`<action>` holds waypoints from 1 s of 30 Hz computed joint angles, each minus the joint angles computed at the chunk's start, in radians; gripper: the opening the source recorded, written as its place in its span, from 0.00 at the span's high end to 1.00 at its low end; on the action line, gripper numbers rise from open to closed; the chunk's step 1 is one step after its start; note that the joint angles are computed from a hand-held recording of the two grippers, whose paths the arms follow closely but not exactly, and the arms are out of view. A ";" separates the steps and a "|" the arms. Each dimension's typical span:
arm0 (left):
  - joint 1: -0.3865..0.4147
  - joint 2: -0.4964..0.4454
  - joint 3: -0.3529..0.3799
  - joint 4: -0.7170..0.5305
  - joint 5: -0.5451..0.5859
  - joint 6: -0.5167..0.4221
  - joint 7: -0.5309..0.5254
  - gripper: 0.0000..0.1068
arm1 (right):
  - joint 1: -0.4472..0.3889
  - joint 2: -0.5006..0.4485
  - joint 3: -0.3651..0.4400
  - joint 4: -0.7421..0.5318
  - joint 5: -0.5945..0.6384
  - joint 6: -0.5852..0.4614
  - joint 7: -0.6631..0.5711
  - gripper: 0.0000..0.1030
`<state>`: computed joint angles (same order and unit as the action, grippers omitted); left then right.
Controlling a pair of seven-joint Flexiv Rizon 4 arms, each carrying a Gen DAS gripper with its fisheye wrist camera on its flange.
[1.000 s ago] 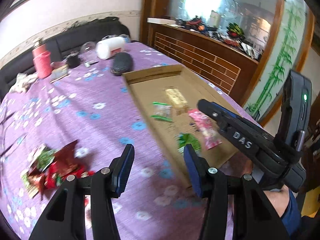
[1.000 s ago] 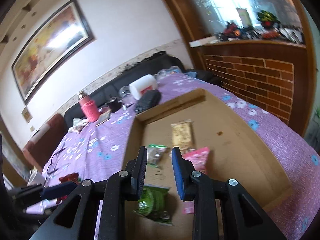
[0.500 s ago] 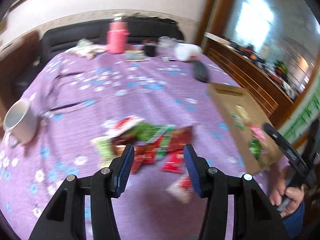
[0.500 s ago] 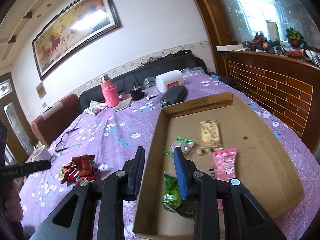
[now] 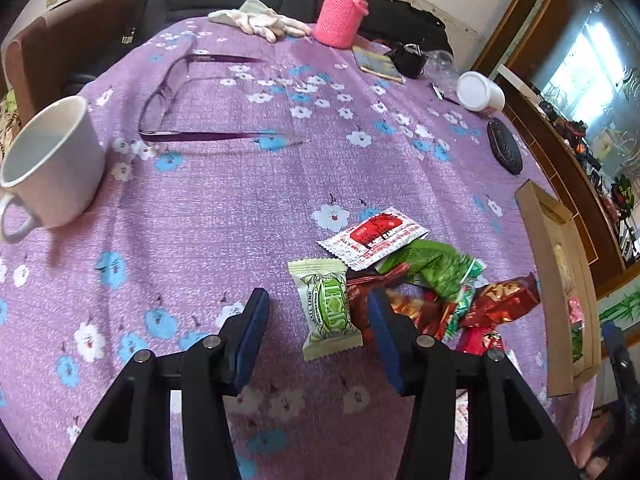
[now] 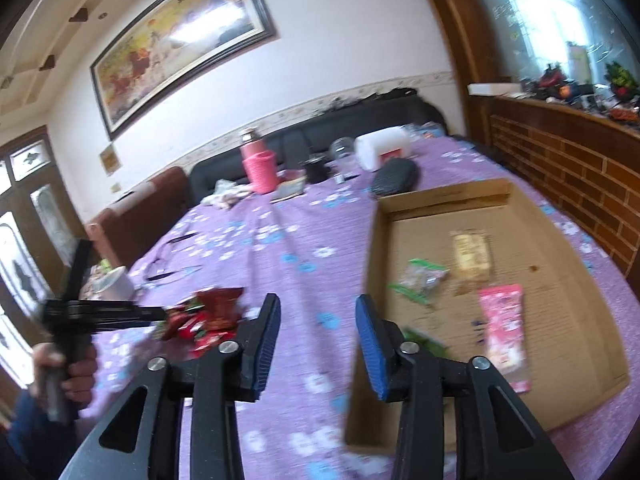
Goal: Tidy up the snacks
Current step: 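Move both grippers back to the snack pile on the table, then grasp the green-and-white wrapped candy with the left gripper while the right grasps a red-white packet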
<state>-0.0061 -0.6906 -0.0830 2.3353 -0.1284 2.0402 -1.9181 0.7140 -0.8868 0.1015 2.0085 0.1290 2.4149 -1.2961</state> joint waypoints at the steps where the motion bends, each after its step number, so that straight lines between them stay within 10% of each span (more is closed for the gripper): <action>1: -0.013 -0.005 0.011 -0.005 -0.006 0.005 0.004 0.53 | -0.023 0.007 0.023 0.005 -0.042 -0.012 0.016 0.51; 10: -0.310 -0.030 0.210 -0.027 -0.286 -0.023 0.168 0.79 | -0.191 0.007 0.191 -0.043 -0.422 -0.351 0.259 0.50; 14: -0.236 -0.020 0.160 -0.007 -0.227 0.002 0.141 0.80 | -0.294 -0.055 0.303 -0.096 -0.572 -0.476 0.353 0.50; 20: -0.226 -0.018 0.144 0.002 -0.237 0.013 0.145 0.80 | -0.130 -0.052 0.165 -0.169 -0.496 -0.566 0.373 0.50; 22: -0.223 -0.019 0.140 0.002 -0.238 0.016 0.145 0.80 | -0.092 -0.059 0.138 -0.195 -0.500 -0.597 0.349 0.73; 30: -0.138 -0.019 0.079 0.018 -0.171 0.070 0.113 0.82 | 0.070 -0.036 -0.033 -0.227 -0.407 -0.487 0.248 0.84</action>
